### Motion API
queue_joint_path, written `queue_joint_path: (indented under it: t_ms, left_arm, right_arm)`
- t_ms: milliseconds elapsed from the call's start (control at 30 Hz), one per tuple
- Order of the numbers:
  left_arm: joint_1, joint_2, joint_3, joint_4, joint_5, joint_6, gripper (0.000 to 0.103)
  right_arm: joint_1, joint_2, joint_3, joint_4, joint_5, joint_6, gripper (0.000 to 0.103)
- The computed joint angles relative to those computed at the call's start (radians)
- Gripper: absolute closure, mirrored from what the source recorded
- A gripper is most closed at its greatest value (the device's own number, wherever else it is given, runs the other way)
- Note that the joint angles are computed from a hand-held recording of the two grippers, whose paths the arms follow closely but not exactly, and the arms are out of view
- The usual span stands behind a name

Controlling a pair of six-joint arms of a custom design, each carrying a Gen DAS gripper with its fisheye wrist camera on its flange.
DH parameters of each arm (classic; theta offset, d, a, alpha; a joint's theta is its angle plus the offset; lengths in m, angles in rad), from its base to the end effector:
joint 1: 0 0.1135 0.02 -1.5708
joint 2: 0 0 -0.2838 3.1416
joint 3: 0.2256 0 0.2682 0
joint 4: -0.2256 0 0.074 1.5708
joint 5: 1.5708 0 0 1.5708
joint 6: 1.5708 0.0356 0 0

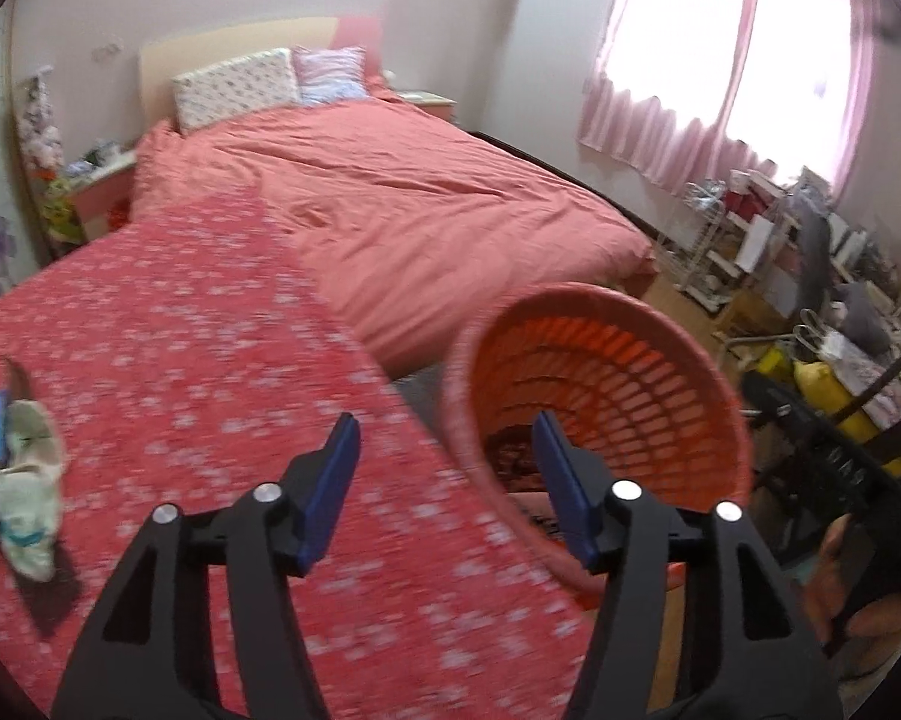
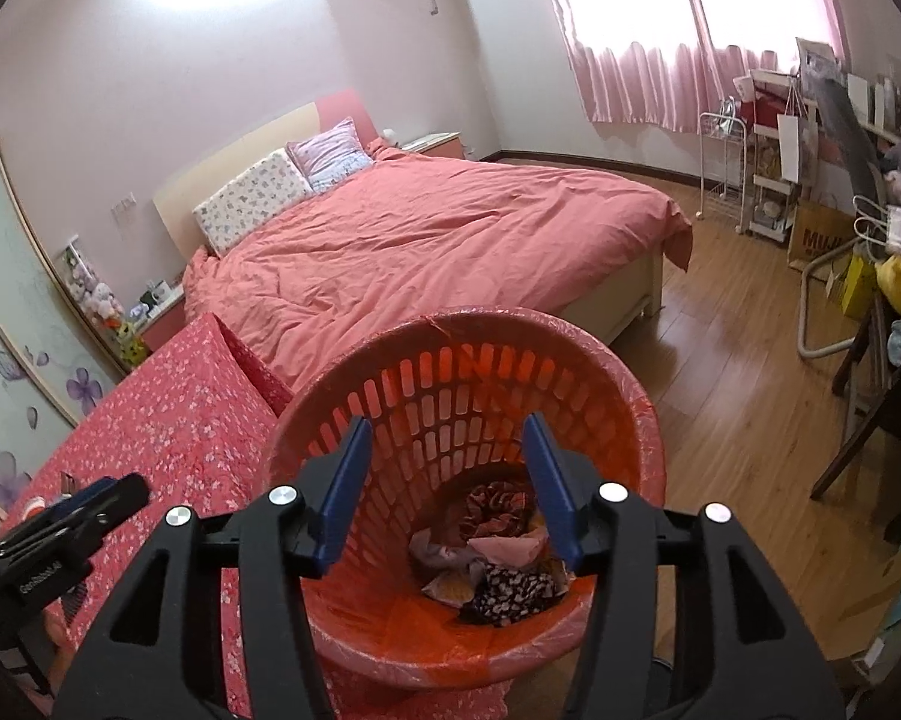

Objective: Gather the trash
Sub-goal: 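Return to the bed and grasp the pale green cloth with the right gripper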

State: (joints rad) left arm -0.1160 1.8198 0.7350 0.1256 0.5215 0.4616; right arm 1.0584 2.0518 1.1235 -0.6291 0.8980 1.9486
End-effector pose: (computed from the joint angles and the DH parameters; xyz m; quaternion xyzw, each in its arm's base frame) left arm 0.3211 -0.0553 0.0996 0.3368 0.8611 -0.1922 0.3288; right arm 0.1994 0.2977 0.0956 0.3905 0.8118 -0.0232 0.4335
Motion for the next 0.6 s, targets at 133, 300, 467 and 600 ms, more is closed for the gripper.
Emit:
queue_joint_path:
  t_ms: [133, 300, 467, 600]
  left_arm:
    - [0.107, -0.016, -0.008, 0.013, -0.002, 0.052, 0.037]
    - [0.238, -0.002, 0.012, 0.023, 0.007, 0.116, 0.031]
    - [0.364, 0.045, 0.072, 0.015, 0.02, 0.155, 0.03]
    - [0.468, 0.097, 0.152, -0.031, 0.041, 0.174, 0.03]
  right_arm:
    - [-0.001, 0.026, 0.066, -0.052, -0.004, -0.024, 0.05]
    - [0.001, 0.077, 0.173, -0.082, -0.005, -0.1, 0.05]
    - [0.003, 0.159, 0.337, -0.107, -0.008, -0.233, 0.05]
    - [0.005, 0.217, 0.447, -0.109, -0.016, -0.319, 0.05]
